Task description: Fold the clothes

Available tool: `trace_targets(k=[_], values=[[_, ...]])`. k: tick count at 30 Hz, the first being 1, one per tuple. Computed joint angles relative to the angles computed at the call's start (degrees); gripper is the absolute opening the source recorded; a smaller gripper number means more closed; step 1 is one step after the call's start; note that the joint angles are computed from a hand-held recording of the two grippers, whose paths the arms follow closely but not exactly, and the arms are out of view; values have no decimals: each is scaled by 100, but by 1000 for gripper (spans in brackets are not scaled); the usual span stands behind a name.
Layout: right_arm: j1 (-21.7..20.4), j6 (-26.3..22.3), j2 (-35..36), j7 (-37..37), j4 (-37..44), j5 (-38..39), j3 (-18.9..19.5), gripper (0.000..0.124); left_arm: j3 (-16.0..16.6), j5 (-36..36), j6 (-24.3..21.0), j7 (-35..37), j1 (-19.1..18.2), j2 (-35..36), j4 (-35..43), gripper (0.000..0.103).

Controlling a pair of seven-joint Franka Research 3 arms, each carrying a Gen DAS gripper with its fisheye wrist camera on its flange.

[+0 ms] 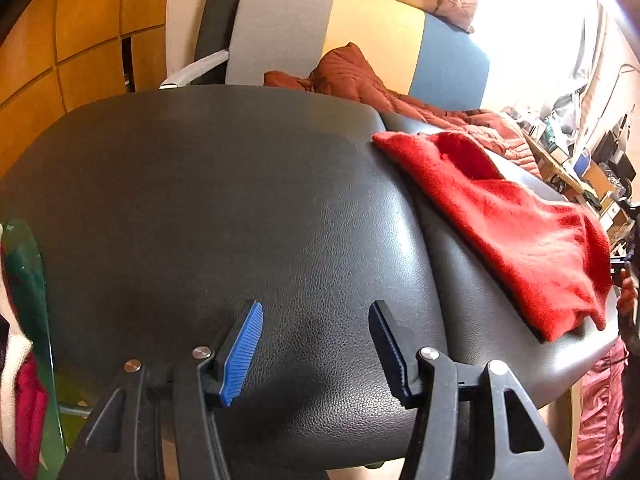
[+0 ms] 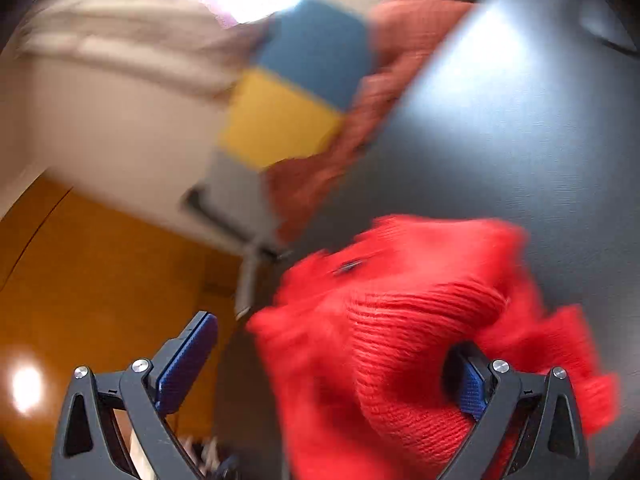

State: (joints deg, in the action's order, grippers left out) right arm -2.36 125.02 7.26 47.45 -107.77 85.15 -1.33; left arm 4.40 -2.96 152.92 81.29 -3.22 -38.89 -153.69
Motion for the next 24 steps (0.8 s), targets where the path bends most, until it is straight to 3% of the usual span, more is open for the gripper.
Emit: trace_targets(k=[1,6,9,13,18,24], values=[[-5,-329,-66,-300,-66,132,46,103,35,-36,25,37,-45,-17,-6,56],[431,-1998,-432,-1016,-540,-664,241,103,517,-625,174,601,-688,-121,25,56],[853,-2130,-604,-1217,-974,-1112,393,103,737,-1067,200,1013,-1129,-112,169,56],[1202,-1960,-602,-1319,-1244,-1209,441,103,1265,-2133,117,1713,-2032,106,644,56],[1152,-1574,-1193,-1344,-1916,-998,158,103,1509,-3335,-144,2504,-2926,824,1454,58],[991,-988,-1580,-1331,-2252,-753,-150,103,1098,-3940,-515,2781,-3148,1954,2382,57]])
